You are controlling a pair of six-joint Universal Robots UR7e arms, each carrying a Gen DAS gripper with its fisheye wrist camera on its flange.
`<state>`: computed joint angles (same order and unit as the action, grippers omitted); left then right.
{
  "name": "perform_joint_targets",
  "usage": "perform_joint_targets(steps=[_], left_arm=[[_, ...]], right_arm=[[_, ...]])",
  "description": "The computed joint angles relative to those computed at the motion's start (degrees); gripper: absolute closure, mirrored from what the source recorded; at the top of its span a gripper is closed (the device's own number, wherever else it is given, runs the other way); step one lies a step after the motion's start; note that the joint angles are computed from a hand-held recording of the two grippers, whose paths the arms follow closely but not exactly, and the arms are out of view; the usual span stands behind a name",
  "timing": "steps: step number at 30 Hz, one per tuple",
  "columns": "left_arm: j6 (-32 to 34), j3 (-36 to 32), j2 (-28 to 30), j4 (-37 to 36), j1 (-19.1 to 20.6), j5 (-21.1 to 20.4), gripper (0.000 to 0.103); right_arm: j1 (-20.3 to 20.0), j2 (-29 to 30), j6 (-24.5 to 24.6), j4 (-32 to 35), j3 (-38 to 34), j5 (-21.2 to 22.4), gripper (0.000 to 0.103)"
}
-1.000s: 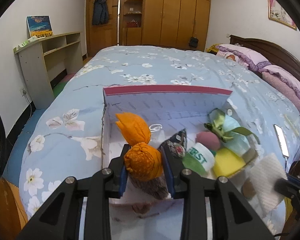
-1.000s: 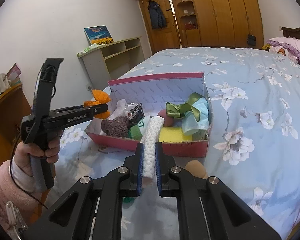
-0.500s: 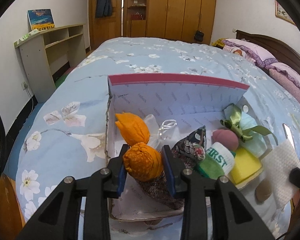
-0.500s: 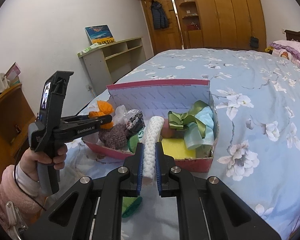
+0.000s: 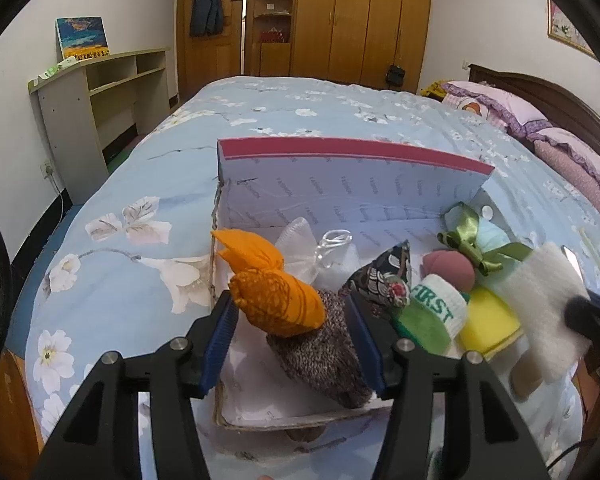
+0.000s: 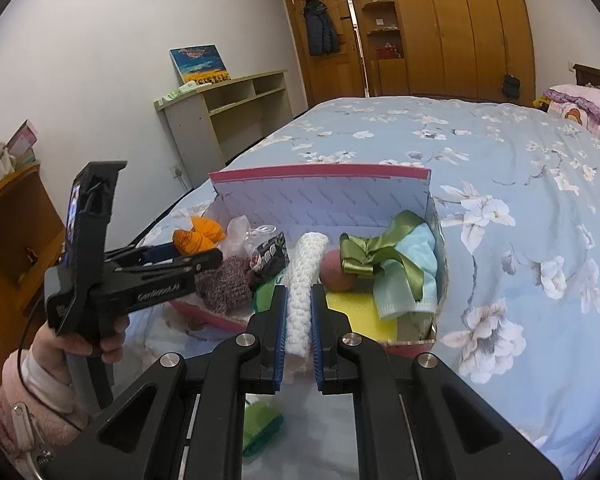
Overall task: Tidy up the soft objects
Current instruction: 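Open the left gripper to drop the orange cloth while the right releases the towel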
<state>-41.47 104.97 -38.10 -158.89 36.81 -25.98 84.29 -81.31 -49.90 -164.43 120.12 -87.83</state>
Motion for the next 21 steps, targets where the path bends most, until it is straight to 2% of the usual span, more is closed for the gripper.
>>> perform_joint_targets(steps=[10,21], left_arm=[[-0.9,2.1,-0.8,-3.5,-0.4,-0.8,0.043],[-1.8,3.8,-1.4,-6.3,-0.8,-1.4,0.043]], right_arm=[[1.9,4.7,1.0,-2.9,-3.4,-0.5,0.091],[3.2,11.6,3.8,-3.4,-9.0,-3.2,0.091]])
